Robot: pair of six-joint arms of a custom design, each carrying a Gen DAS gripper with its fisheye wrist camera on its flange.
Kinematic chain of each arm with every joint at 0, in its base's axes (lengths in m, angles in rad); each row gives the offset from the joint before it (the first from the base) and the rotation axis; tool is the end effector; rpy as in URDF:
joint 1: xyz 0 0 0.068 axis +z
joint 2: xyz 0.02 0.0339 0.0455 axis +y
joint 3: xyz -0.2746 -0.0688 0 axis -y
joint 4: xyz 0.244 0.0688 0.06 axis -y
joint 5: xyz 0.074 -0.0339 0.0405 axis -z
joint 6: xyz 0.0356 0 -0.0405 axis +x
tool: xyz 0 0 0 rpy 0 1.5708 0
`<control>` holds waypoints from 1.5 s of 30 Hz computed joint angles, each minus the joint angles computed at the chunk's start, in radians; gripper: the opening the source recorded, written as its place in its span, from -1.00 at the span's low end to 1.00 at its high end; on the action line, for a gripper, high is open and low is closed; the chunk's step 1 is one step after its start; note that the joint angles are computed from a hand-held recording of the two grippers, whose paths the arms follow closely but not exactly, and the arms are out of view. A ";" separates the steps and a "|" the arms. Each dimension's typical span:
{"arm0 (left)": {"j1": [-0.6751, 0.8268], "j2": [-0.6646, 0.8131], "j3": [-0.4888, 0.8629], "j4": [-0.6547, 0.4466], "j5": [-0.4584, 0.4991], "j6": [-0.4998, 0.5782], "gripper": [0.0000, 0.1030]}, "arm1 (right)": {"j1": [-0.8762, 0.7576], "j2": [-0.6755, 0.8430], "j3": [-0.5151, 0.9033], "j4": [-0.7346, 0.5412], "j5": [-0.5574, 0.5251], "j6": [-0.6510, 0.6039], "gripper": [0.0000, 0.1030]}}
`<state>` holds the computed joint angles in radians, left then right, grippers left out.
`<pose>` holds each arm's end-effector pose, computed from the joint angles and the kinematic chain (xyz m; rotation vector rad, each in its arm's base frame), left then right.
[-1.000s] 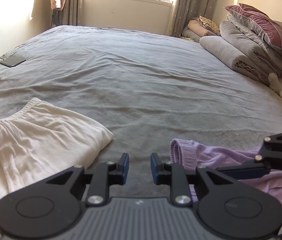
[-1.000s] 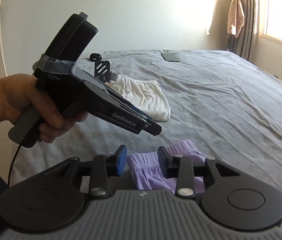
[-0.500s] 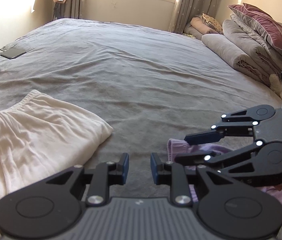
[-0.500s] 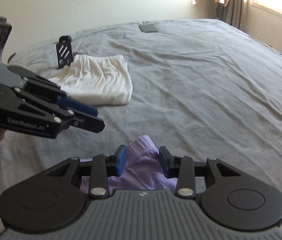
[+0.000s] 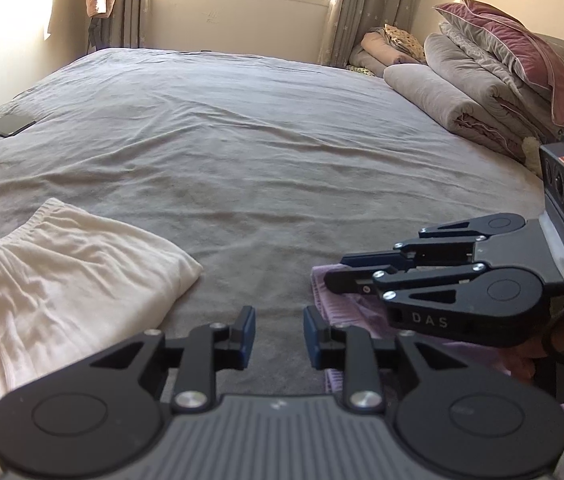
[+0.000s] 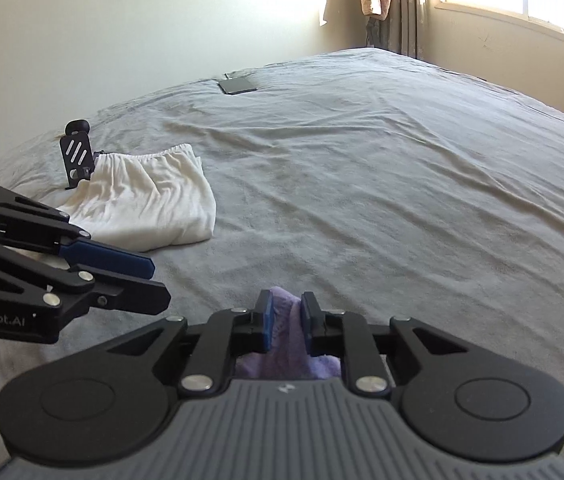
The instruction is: Fold clothes
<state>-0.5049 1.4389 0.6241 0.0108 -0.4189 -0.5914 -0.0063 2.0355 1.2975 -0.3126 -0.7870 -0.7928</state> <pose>0.2423 -0.1174 0.1726 -0.2941 2.2707 -0.0656 0.4134 0.0226 0.1532 -1.1149 2.0249 0.6409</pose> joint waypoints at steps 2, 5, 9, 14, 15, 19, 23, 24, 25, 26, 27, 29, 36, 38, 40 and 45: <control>-0.006 -0.021 -0.009 -0.007 -0.015 -0.012 -0.43 | -0.047 -0.029 0.008 -0.041 -0.043 -0.025 -0.36; -0.042 -0.043 0.000 -0.037 -0.053 -0.028 -0.43 | -0.164 -0.057 0.073 -0.243 -0.137 -0.200 -0.33; -0.161 -0.041 0.044 -0.043 -0.129 -0.034 -0.44 | -0.367 -0.061 0.142 -0.548 -0.158 -0.647 -0.33; -0.268 0.056 0.141 -0.095 -0.166 -0.150 -0.57 | -0.539 0.007 0.169 -0.697 -0.080 -0.992 -0.33; -0.280 0.076 0.155 -0.102 -0.162 -0.172 -0.59 | -0.554 0.017 0.158 -0.697 -0.070 -1.030 -0.33; -0.268 0.155 0.204 -0.186 -0.157 -0.278 -0.60 | -0.579 0.023 0.066 -0.650 -0.090 -1.137 -0.39; -0.236 0.177 0.199 -0.197 -0.140 -0.339 -0.61 | -0.552 -0.022 -0.048 -0.491 -0.108 -1.132 -0.55; -0.230 0.179 0.195 -0.192 -0.136 -0.348 -0.61 | -0.542 -0.033 -0.075 -0.440 -0.108 -1.119 -0.65; -0.224 0.180 0.192 -0.188 -0.132 -0.357 -0.61 | -0.532 -0.040 -0.094 -0.398 -0.107 -1.097 -0.78; -0.219 0.182 0.188 -0.183 -0.128 -0.367 -0.61 | -0.526 -0.043 -0.102 -0.372 -0.106 -1.074 -0.80; -0.220 0.185 0.191 -0.189 -0.135 -0.372 -0.61 | -0.520 -0.043 -0.105 -0.356 -0.106 -1.053 -0.81; -0.217 0.198 0.204 -0.201 -0.132 -0.369 -0.61 | -0.510 -0.042 -0.107 -0.332 -0.101 -1.017 -0.81; -0.203 0.213 0.232 -0.244 -0.149 -0.382 -0.63 | -0.488 -0.052 -0.171 -0.177 -0.098 -0.970 -0.94; -0.205 0.202 0.227 -0.257 -0.157 -0.400 -0.63 | -0.492 -0.055 -0.164 -0.198 -0.114 -0.979 -0.97; -0.209 0.194 0.222 -0.270 -0.165 -0.416 -0.63 | -0.496 -0.059 -0.161 -0.223 -0.129 -0.996 -0.96; -0.240 0.157 0.200 -0.278 -0.175 -0.455 -0.63 | -0.493 -0.077 -0.213 -0.168 -0.127 -1.020 -0.87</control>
<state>-0.7452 1.5961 0.8241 -0.2672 -0.5942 -1.0460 -0.4989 1.9583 1.0845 -0.4805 -0.9138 -1.8127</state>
